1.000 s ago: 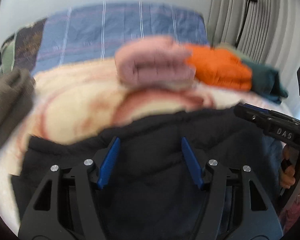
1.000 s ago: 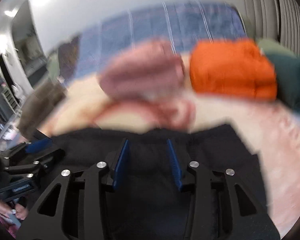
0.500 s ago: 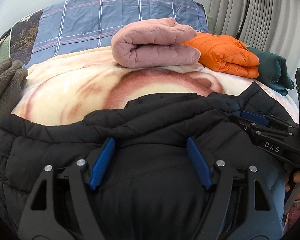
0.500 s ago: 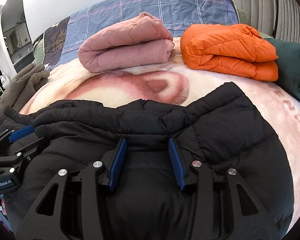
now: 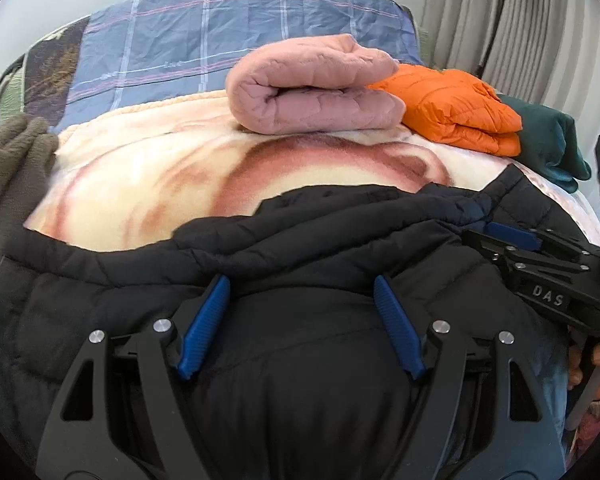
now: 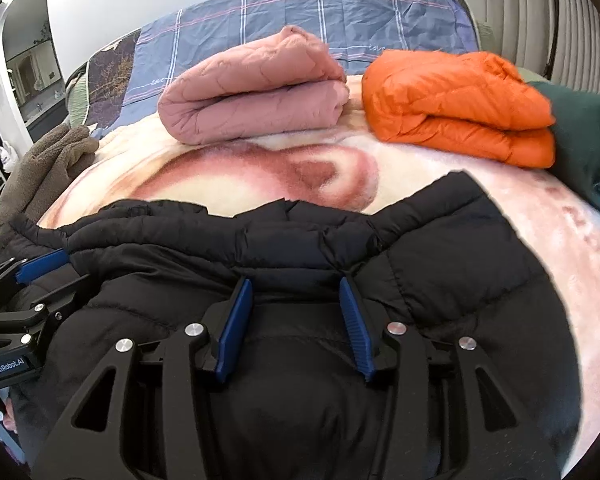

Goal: Fold large clothes
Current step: 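Press both tools side by side on the folded jacket to flatten it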

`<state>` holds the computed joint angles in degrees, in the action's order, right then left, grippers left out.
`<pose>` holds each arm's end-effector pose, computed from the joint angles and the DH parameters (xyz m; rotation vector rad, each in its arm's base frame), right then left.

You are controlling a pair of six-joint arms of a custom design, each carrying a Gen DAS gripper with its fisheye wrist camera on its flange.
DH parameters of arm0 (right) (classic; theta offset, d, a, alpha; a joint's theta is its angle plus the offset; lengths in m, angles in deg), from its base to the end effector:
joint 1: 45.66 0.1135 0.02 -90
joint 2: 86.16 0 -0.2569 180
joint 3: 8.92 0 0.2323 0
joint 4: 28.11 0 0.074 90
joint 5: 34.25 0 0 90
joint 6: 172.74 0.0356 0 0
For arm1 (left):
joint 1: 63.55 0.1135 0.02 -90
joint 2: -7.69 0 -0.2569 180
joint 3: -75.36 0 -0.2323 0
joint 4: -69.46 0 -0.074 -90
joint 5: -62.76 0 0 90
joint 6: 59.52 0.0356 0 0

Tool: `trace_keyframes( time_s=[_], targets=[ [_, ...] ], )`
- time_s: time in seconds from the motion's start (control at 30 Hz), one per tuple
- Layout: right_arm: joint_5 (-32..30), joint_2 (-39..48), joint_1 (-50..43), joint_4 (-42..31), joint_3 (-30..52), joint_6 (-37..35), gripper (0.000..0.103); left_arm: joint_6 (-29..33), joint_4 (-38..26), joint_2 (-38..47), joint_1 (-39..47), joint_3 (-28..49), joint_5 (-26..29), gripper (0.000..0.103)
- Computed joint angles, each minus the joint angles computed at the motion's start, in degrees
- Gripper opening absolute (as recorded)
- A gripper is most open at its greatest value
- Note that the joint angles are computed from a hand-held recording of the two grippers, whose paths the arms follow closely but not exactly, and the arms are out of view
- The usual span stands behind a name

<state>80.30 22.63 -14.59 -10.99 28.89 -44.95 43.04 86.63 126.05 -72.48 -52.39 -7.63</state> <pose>0.2142 0.1118 0.0512 0.3094 2.3758 0.0120 0.3012 -0.0594 0.0461 0.5975 2.3191 -0.3845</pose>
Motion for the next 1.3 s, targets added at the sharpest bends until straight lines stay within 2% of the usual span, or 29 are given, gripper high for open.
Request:
trace_keyframes(
  time_s=[0.07,0.1,0.17,0.23,0.3,0.37,0.4,0.53,0.73,0.9,1.03,1.13,1.2,1.3],
  targets=[
    [0.1,-4.9,1.5,-2.3,-0.8,2.4,0.063,-0.2,-1.7,-3.0,1.0,-1.4,1.8,0.075],
    [-0.1,-6.7,2.2,-3.5,-0.6,3.0,0.064,-0.4,-2.5,-4.7,1.7,-2.1,3.8,0.075],
    [-0.1,-8.4,3.7,-7.6,2.0,3.4,0.064,-1.2,-3.1,-6.3,1.7,-2.7,4.1,0.075],
    [0.0,-7.4,4.7,-9.2,4.6,2.6,0.064,-1.7,-2.9,-6.3,0.3,-2.5,1.2,0.076],
    [1.4,-0.9,4.9,-11.0,8.6,2.9,0.064,-2.5,-2.2,-3.0,-1.7,-0.7,-4.2,0.079],
    [-1.3,4.4,3.1,-3.5,7.3,2.8,0.066,-3.6,-1.7,-0.7,-1.5,0.5,-4.2,0.081],
    [-1.7,4.8,2.8,-2.0,6.6,2.7,0.066,-3.7,-1.8,-0.5,-1.5,0.8,-4.1,0.082],
    [0.0,6.6,3.9,-2.6,7.8,2.2,0.066,-3.3,1.8,0.6,-2.9,-0.5,-7.0,0.082],
    [-2.3,8.5,2.2,-0.3,8.0,0.8,0.067,-3.3,2.1,2.8,-2.0,0.9,-5.0,0.082],
    [-1.8,8.5,2.4,-1.0,8.5,0.7,0.068,-3.3,2.3,3.3,-2.4,1.1,-5.5,0.082],
    [-1.2,5.4,3.1,-1.3,6.5,0.6,0.068,-3.4,2.1,1.7,-1.3,0.0,-4.1,0.080],
    [5.0,-1.8,8.1,-5.5,3.2,2.3,0.068,-3.5,2.8,-3.2,0.5,-4.1,-2.6,0.073],
    [7.1,-5.4,11.3,-7.7,1.4,3.9,0.068,-2.8,2.6,-8.0,2.6,-8.0,1.0,0.073],
    [8.3,-7.2,15.3,-10.7,0.5,7.4,0.068,-1.1,1.9,-13.6,2.6,-12.9,0.5,0.073]
  ],
)
